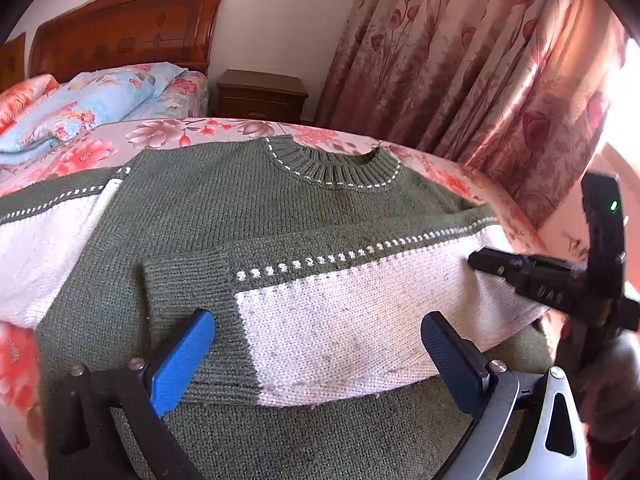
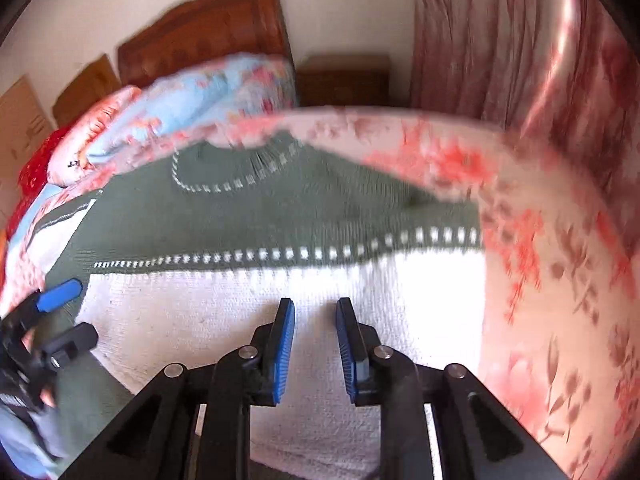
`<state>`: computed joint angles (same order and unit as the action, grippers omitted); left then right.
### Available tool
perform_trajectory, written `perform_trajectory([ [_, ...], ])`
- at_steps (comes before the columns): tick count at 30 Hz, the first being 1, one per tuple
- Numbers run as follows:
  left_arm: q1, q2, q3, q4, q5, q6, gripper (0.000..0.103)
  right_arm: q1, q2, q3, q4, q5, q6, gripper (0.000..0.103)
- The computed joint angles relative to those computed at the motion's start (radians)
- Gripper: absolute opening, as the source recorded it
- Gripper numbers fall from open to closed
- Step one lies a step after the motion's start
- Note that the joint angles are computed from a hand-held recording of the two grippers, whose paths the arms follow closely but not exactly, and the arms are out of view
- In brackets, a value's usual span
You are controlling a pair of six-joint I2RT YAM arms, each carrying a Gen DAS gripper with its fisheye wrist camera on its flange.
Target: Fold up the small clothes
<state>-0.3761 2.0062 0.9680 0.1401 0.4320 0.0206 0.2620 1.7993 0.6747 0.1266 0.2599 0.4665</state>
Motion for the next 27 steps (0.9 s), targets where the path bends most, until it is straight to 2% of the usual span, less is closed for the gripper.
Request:
perform_trajectory([
  [3,0.107,-0.036,-0.056,0.101,0.146,-0.103,0.103,0.047,-0.024,0.006,-0.039,0.064,0.048,0.022],
  [5,0.221,-0.059,-0.103,0.229,0.223,-0.238,0.103,0.108,-0.071,-0.05,0.036,0.087,0.07,0.022],
  [7,0.34,-0.059,-0.106,0.299,0.245,-0.348,0.103,0.17,-0.06,-0.06,0.065,0.101,0.061,0.023],
  [8,0.398,-0.049,-0.089,0.303,0.223,-0.373,0.103,0.197,-0.035,-0.046,0.06,0.122,0.057,0.023],
  [11,0.55,0.036,0.066,0.165,0.149,-0.361,0.103,0.25,0.057,0.005,0.042,0.16,0.053,0.023],
  [13,0.645,0.132,0.22,0.044,0.13,-0.385,0.103,0.284,0.093,0.004,0.09,0.213,0.058,0.023],
  [19,0.781,0.458,0.739,-0.316,0.159,-0.381,0.103,0.26,0.059,-0.061,0.167,0.16,0.072,0.025],
  [24,0.769,0.577,0.96,-0.433,0.176,-0.347,0.103,0.264,0.048,-0.077,0.177,0.155,0.081,0.025],
  [27,0.761,0.619,1.027,-0.449,0.143,-0.353,0.103,0.267,0.044,-0.079,0.173,0.16,0.082,0.025],
])
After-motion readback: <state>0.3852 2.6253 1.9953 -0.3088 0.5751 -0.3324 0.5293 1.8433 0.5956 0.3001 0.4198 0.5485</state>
